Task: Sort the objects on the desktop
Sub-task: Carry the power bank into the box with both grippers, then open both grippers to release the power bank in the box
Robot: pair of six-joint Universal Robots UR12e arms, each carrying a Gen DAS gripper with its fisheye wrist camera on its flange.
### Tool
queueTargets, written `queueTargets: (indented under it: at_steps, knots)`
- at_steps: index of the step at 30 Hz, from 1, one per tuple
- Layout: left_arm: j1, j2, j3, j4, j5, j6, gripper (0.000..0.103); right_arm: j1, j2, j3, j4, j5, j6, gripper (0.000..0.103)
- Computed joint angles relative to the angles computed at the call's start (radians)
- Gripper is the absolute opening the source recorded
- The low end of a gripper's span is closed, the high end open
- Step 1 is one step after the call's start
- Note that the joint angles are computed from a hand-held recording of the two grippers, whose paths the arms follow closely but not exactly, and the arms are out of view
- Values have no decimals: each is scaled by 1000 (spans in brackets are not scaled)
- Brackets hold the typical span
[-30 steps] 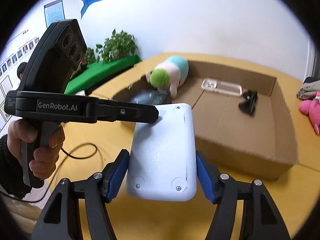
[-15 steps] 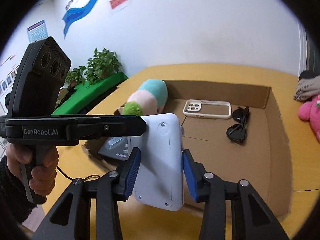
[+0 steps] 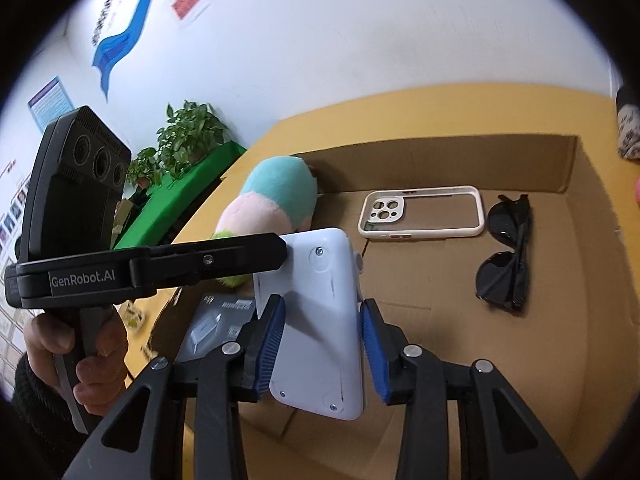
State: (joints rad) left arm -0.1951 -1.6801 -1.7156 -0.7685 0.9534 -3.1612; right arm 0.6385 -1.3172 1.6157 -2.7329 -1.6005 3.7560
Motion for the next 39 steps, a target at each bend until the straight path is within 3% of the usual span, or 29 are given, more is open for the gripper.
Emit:
queueTargets:
  at_steps: [7,15,20,23,25,27,29,30,35,39]
  knots:
    - [-11,-91,100,-140,51,-56,25,-73,39,-41,95,161,69,38]
    - [-22,-160,154,-272,80,-99,25,-117,77,-72,236,264,134,38]
    - [-32,-168,157,-284,109,-108,27,-113,86,-74,262,242,159,38]
    - [-49,-156,167,-293,194,-81,31,-105,81,-78,257,215,140,43]
    - [-50,-130,144,-248,207,-65,40,-96,68,-75,244,177,130,64]
    - [-46,-87,104,-170,210,-58,57,-77,45,-65,220,108,90,70]
    - [-39,-19,37,-41,228,-49,82,-54,16,-44,195,29,42,73]
    - [-35,9,7,16,244,-47,84,-38,-4,-29,190,-21,23,80]
    - [2,172,-176,296,312,-22,103,50,-84,81,114,-246,6,82]
    - [11,273,-315,471,454,20,103,129,-96,142,69,-483,21,82]
